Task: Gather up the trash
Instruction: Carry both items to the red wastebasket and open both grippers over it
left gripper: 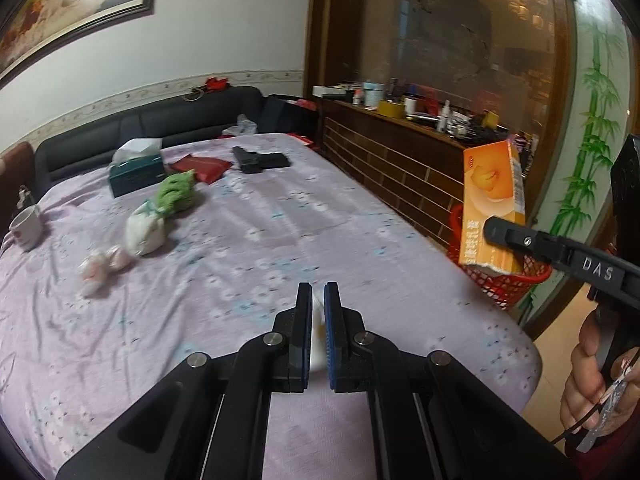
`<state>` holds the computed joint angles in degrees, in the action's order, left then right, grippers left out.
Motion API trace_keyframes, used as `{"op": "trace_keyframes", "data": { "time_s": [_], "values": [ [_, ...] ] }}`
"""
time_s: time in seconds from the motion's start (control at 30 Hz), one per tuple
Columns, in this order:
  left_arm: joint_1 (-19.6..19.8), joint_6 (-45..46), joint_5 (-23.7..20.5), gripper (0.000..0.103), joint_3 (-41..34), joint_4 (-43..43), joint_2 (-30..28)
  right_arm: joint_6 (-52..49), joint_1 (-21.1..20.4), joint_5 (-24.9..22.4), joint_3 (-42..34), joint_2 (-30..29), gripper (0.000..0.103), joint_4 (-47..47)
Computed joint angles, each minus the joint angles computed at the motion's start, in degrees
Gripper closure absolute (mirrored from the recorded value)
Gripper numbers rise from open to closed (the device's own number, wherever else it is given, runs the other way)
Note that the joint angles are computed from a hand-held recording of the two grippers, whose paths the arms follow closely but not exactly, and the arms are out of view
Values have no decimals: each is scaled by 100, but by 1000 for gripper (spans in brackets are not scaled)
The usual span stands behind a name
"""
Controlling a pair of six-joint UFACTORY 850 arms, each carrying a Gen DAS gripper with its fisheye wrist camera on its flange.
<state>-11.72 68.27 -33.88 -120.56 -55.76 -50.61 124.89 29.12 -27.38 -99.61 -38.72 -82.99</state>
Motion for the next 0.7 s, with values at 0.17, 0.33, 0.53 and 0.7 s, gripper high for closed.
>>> {"op": "trace_keyframes", "data": {
  "time_s": [0.17, 0.33, 0.53, 0.7],
  "values": [
    [-244, -98, -256, 98, -218, 157, -77, 1082, -100, -337, 974, 666, 79, -712],
    [-552, -253, -783, 98, -711, 294, -301, 1849, -298, -672, 1936, 1313, 79, -949],
    [-580, -675, -1528, 97, -1290, 573, -582, 2417, -431, -800, 2629, 1749, 79, -1014],
    [-360, -869, -1608, 97, -977, 1057, -488, 2617, -432, -571, 2698, 1726, 79, -1290]
  ]
}}
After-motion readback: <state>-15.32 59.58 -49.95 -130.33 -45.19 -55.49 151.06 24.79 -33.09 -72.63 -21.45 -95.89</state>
